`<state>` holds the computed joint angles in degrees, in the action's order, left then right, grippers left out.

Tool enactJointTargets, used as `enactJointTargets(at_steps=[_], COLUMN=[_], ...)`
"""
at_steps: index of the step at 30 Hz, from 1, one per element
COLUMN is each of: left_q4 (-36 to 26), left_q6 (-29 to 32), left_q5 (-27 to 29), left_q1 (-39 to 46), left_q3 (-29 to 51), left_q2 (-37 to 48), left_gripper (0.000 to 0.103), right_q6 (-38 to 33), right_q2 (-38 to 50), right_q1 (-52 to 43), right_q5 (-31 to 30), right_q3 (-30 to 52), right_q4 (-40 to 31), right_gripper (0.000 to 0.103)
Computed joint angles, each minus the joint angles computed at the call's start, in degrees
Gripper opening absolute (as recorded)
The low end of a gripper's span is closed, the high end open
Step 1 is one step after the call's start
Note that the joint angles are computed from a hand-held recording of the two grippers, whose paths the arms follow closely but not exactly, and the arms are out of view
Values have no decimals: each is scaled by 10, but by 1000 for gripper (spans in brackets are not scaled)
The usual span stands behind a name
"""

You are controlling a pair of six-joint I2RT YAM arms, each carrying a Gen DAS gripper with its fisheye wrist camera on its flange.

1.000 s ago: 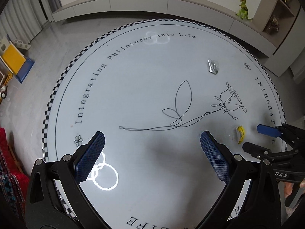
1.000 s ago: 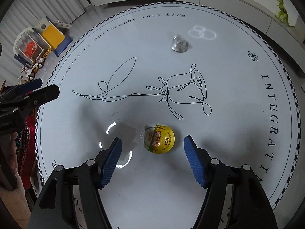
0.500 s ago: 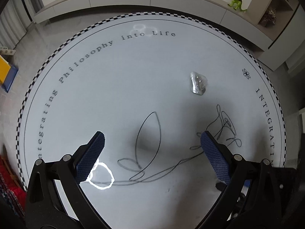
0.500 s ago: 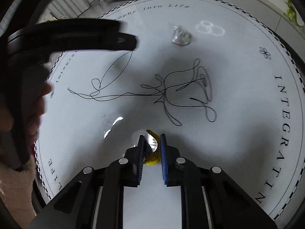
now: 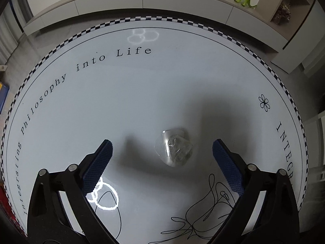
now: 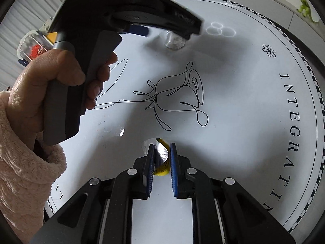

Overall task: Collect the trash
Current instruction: 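Grasp the clear plastic cup with the left tool while the right tool grasps the yellow ball, then carry plastic cup and yellow ball to the black bin and open both tools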

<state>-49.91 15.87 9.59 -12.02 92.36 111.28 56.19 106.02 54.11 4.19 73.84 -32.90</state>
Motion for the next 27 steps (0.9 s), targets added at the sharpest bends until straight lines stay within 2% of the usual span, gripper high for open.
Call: enactJointTargets(at_steps=[2, 4, 9, 16, 22, 27], left_q4=[-9, 15, 9, -28, -68, -102], left_q6=[9, 12, 14, 91, 159, 226], left_q5=[-12, -31, 8, 45, 75, 105], left_q1=[-7, -15, 9, 97, 199, 295], left_q3=[1, -28, -39, -102, -118, -130], left_q2=[8, -8, -24, -137, -200, -239], left_gripper=[33, 28, 25, 25, 25, 25], right_q6=[5, 6, -5, 6, 9, 2], right_q2=[-2, -3, -1, 22, 63, 139], right_q1=[2, 6, 6, 54, 93, 125], right_q5=[2, 5, 9, 39, 60, 70], right_q3=[-2, -2, 21, 93, 192, 332], right_q4=[1, -1, -17, -58, -111, -171], right_gripper=[16, 16, 16, 16, 16, 16])
